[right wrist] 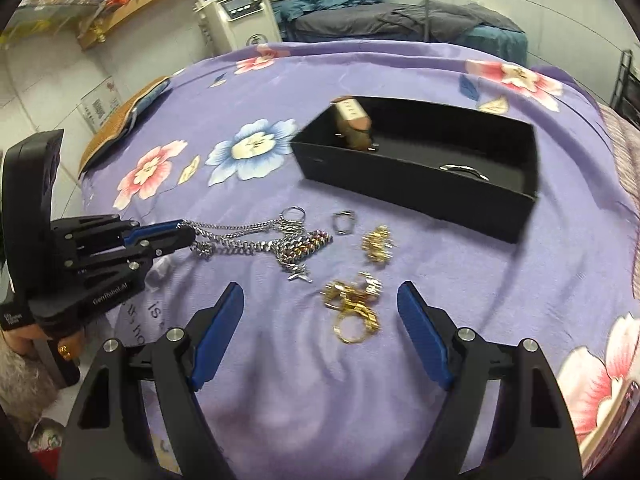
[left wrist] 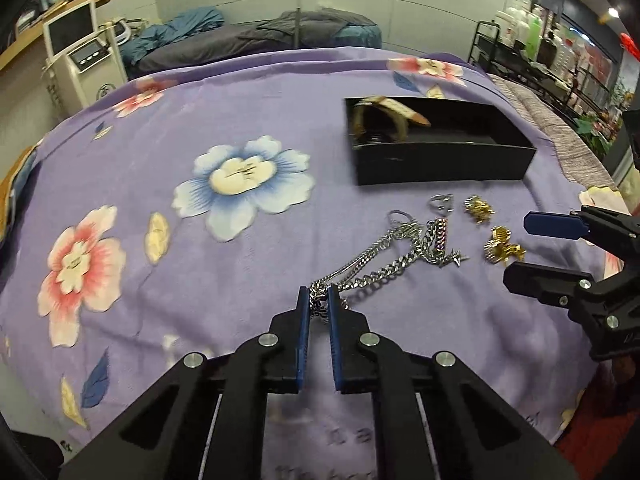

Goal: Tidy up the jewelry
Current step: 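Hold the chain with the left gripper while the right gripper grasps its middle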

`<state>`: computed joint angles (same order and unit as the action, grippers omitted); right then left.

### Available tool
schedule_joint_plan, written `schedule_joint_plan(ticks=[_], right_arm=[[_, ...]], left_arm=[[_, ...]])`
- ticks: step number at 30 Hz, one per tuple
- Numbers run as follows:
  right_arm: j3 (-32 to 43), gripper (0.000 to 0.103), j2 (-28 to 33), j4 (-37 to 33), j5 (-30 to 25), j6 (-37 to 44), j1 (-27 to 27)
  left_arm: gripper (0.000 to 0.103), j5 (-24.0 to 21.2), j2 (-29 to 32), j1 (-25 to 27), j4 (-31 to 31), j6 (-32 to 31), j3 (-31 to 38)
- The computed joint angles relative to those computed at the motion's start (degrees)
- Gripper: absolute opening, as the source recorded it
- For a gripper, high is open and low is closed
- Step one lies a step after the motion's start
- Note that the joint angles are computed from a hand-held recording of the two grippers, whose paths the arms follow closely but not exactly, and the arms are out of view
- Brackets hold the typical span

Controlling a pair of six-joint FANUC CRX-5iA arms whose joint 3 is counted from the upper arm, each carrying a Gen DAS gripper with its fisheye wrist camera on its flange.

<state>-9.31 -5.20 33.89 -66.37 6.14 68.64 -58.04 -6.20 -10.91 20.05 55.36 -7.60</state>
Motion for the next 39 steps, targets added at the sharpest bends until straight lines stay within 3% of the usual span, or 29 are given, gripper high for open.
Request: schedule_joint_plan(ticks=[6, 13, 18, 20, 23, 30, 39], right_arm=[[5.9, 0.079, 5.1, -3.9, 4.4, 12.8, -1.9], [15.1, 0.061, 13.3, -9.0, -1.6, 20.9, -4.9], [16.4, 0.051, 15.3, -8.1, -3.0, 22.4, -5.3], [16.2, 0.031, 15.4, -7.3, -3.4, 21.7, -5.2], [15.5, 0.013, 14.8, -6.9, -3.1, 20.9, -4.9], [12.6, 0.011, 12.1, -7.2, -1.2, 17.7, -3.2], [7.4, 0.011, 5.8, -6.7, 5.4, 10.0, -2.1]], left_arm=[[0.009, -0.6, -1.5, 3.3, 1.0, 0.0, -0.9], [0.009, -0.6, -1.8, 4.2, 2.1, -0.4, -1.5], [0.009, -1.1, -1.1, 3.9, 1.4, 0.1, -1.3], [0.009, -1.2, -0.8, 3.7, 1.5, 0.2, -1.3], [0.009, -1.3, -0.5, 3.1, 1.8, -0.1, -1.4], [0.009, -1.2, -0.4, 1.2, 2.1, -0.5, -1.3], [0.009, -1.0, -0.6, -0.2, 2.6, -0.7, -0.1]])
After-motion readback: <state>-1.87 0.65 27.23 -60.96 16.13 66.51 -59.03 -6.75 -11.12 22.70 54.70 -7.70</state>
